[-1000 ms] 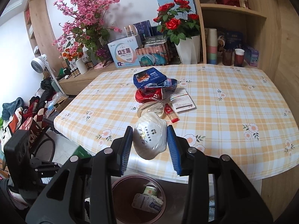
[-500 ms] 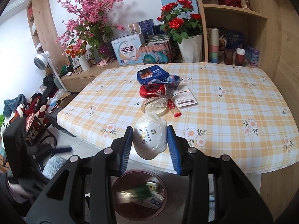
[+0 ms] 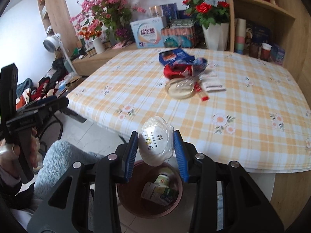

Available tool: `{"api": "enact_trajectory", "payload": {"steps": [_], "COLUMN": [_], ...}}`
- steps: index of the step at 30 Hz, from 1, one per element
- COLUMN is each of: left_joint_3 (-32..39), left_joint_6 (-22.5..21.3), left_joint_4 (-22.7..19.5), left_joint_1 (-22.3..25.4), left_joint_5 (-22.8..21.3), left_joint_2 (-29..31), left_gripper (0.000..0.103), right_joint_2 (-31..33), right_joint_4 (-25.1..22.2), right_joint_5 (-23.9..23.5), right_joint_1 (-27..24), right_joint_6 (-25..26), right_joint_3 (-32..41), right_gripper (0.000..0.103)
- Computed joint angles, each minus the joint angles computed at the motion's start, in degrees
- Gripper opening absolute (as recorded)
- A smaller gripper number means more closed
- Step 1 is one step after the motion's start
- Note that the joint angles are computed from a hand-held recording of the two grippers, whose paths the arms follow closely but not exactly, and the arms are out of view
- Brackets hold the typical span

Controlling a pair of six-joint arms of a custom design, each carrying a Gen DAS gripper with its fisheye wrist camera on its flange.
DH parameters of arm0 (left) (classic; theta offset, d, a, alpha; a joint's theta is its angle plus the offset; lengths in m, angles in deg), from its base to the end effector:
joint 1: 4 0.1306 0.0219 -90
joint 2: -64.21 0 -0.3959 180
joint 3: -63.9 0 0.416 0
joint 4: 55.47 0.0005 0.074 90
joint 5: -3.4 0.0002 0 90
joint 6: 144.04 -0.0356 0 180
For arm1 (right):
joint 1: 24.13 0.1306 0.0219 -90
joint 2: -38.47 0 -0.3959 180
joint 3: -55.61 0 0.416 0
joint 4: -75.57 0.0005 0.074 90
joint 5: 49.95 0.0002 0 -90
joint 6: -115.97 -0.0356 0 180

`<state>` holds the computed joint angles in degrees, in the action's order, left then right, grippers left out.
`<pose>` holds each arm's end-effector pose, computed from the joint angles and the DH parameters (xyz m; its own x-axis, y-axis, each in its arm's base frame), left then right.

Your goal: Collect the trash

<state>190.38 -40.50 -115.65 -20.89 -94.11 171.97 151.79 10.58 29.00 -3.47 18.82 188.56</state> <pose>0.5930 -0.1757 0.5686 -0.6614 -0.0417 -0.7488 0.0406 0.9950 -0.0913 0.6030 0.2341 0.5563 -0.7194 -0.1407 -0.6802 -0.3858 0.8953 0.2228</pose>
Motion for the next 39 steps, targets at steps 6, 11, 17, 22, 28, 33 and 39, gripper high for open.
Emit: {"api": "enact_trajectory", "payload": {"steps": [6,11,17,22,28,33,39], "left_joint_3": [-1.84,-2.19,-2.84,-3.01,-3.18,-3.31,-3.54], "left_joint_6": [3.15,3.77,4.75,4.98,4.51,4.68,4.83], "left_joint_4": [-0.18,-0.33,0.2,0.24,0.2,0.21,0.19], "left_joint_1": [1.25,1.56,1.93,2.0,1.81,1.82,1.92], "left_joint_5": [0.71,0.27,0.12,-0.01,0.07,-0.16,-0.26], "left_joint_2": [-0.8,-1.08,-1.61,-1.67,-1.65,-1.64,-1.55], "left_gripper": [0.097,0.097,0.097,0.097,0.097,0.097,0.097], "right_joint_2": [0.92,1.51,2.08,1.65,0.94,-0.22,0.51], "right_joint_4": [-2.02,-3.02,-4.74,-6.08,-5.35,-2.08,-1.77], "right_joint_5": [-0.63,-0.91,-1.81,-1.68,-0.43,4.32,9.05], "right_joint_1": [1.09,1.54,2.38,3.19,3.21,2.54,0.18], "right_joint_6": [1.15,1.51,2.3,3.22,2.42,0.86,-1.11], "right_joint_3": [0.74,1.46,1.89,0.76,-0.49,-1.52,0.09], "right_gripper": [0.04,0.04,0.04,0.041,0.065,0.095,0.097]}}
